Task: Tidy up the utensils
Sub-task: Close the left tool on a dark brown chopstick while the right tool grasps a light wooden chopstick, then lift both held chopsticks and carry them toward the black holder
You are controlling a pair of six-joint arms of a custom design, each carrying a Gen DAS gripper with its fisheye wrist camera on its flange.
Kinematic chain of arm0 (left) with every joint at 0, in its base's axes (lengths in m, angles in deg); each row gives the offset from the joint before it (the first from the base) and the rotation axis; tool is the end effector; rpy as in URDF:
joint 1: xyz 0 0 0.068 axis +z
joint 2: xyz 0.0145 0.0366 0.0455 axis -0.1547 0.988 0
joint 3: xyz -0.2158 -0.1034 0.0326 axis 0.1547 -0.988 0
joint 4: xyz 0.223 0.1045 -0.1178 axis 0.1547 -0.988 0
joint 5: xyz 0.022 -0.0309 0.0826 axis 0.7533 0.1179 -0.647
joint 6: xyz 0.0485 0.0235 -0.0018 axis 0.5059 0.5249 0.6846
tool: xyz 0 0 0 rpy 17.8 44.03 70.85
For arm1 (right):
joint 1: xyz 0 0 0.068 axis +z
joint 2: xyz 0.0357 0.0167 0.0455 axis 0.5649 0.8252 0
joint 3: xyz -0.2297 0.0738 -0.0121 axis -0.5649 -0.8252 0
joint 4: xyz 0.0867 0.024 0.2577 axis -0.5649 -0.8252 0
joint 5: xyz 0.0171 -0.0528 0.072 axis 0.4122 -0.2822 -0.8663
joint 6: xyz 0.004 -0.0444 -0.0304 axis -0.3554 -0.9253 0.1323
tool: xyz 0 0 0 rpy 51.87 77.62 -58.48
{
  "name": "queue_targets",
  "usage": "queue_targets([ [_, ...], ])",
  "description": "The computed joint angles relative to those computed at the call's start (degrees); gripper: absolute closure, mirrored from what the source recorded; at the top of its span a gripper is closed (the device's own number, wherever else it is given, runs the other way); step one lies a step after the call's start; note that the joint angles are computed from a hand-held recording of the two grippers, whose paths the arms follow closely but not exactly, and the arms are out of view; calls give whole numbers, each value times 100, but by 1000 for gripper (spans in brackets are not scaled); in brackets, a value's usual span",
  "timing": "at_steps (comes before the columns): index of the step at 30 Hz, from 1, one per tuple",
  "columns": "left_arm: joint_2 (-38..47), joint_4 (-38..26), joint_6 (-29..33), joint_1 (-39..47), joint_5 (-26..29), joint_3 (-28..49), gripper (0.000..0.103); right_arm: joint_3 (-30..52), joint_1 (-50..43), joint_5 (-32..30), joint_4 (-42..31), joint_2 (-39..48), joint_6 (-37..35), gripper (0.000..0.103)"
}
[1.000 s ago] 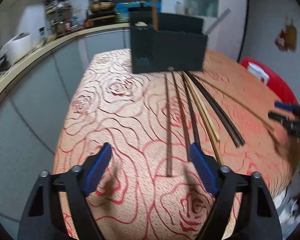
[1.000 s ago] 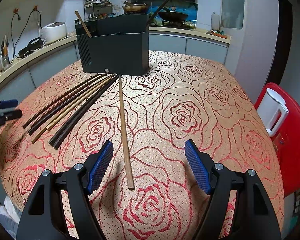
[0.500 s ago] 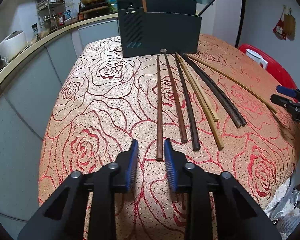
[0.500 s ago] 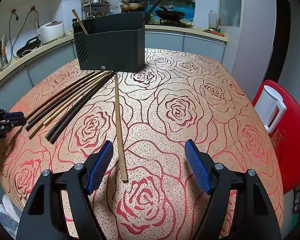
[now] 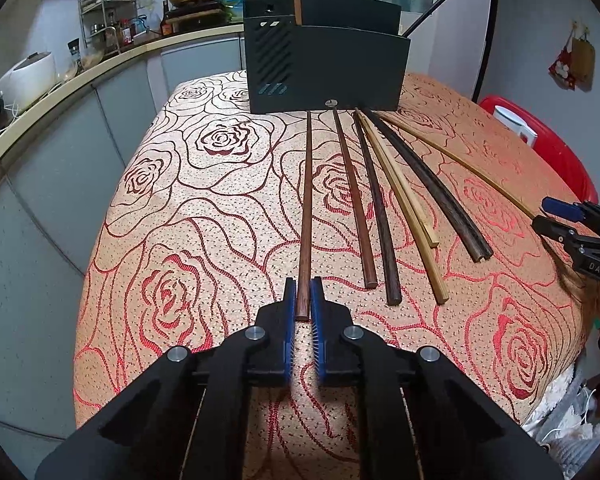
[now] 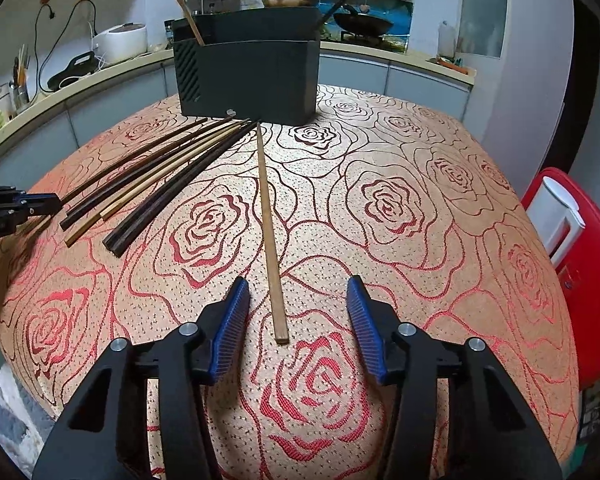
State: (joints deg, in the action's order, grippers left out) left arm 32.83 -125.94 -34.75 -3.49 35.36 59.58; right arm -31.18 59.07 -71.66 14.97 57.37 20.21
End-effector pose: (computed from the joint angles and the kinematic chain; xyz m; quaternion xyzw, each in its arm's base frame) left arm 0.1799 0.0113 0.1834 0.0671 0.9332 -0.0279 0.3520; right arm 0.2039 0.0916 0.1746 -0.1790 0.9013 0.0640 0.3892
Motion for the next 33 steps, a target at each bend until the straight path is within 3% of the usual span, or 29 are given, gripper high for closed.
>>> queue_targets([
  [9, 14, -36, -50, -24, -6, 22, 96, -94, -71, -407, 4, -131, 16, 77],
  [15, 6, -41, -86, -18, -16, 25, 96, -131, 40, -429, 19, -189, -18, 95],
  [25, -566, -293, -188, -74, -108, 67, 96, 34, -181, -670, -404, -587, 76, 96],
  [33, -853, -635, -259, -17, -181, 558, 96, 465, -702, -1285, -843, -1082, 279, 96],
])
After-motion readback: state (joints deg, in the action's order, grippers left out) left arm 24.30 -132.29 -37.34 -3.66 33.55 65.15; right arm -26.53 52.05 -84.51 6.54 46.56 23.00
